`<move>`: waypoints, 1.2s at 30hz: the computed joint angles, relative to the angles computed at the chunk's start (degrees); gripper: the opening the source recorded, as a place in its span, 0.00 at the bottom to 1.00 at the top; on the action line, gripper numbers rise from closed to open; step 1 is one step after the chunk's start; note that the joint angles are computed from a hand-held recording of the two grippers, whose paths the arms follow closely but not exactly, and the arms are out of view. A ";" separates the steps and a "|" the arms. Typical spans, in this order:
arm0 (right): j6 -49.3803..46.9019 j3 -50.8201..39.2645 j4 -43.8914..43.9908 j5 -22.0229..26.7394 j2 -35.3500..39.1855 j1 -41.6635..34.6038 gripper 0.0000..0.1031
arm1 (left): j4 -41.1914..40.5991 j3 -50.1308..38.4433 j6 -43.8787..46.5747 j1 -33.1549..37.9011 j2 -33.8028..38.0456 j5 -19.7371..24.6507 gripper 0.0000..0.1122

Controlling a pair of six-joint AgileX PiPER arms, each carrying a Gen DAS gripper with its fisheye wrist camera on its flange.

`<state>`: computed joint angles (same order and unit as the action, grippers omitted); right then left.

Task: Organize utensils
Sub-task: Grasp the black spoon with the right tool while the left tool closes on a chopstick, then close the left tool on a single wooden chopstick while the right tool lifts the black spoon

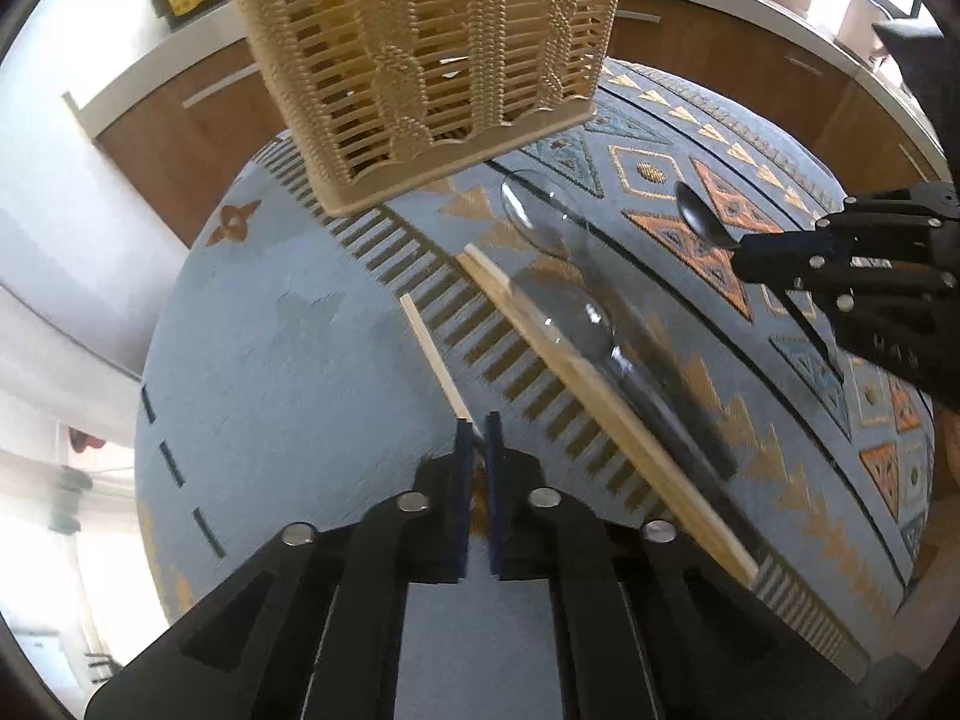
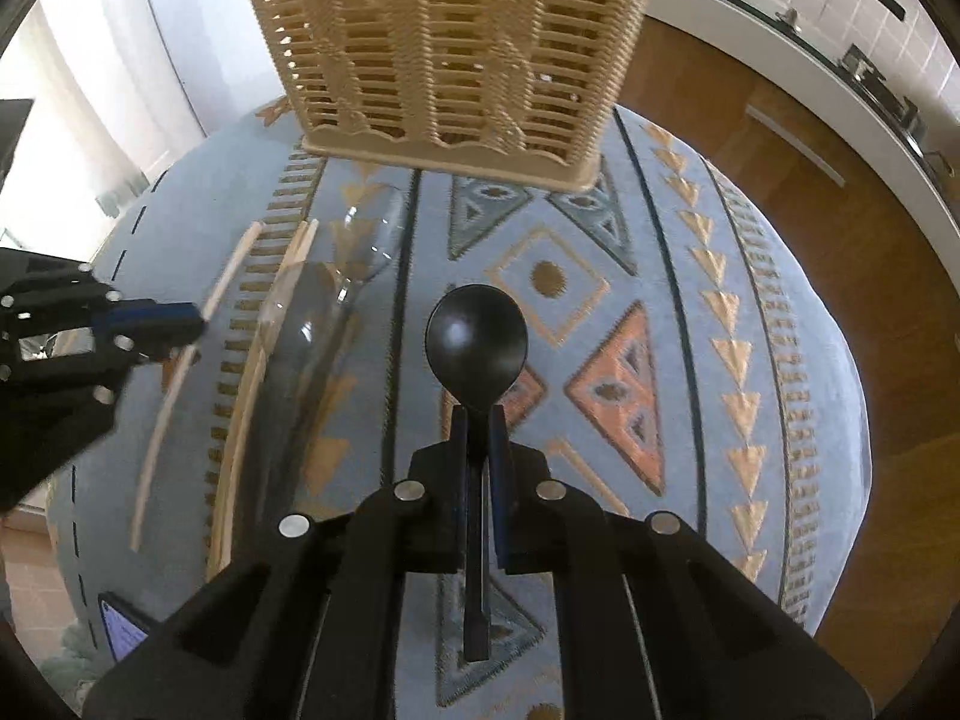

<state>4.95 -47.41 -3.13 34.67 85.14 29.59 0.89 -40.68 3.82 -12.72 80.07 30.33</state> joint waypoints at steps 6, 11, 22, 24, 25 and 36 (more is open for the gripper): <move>-2.00 0.85 2.47 -1.67 1.94 -1.11 0.05 | -8.07 -1.82 10.68 5.97 1.93 2.25 0.00; -16.55 -2.86 15.44 2.67 4.64 -7.70 0.12 | -17.91 -5.65 17.75 11.12 5.49 5.37 0.30; -24.23 -12.08 20.49 10.38 11.14 -12.91 0.29 | -5.65 -14.57 8.43 6.81 11.48 12.72 0.24; -22.11 -13.65 18.87 11.17 11.90 -11.27 0.42 | -3.84 -16.20 7.56 5.76 12.54 14.35 0.24; -21.42 -14.95 18.48 11.85 12.73 -10.85 0.44 | -3.09 -16.96 7.16 5.28 12.92 15.11 0.25; -15.12 -21.49 14.55 14.45 16.22 -8.07 0.33 | 7.35 -20.11 -5.12 -3.54 15.14 16.35 0.04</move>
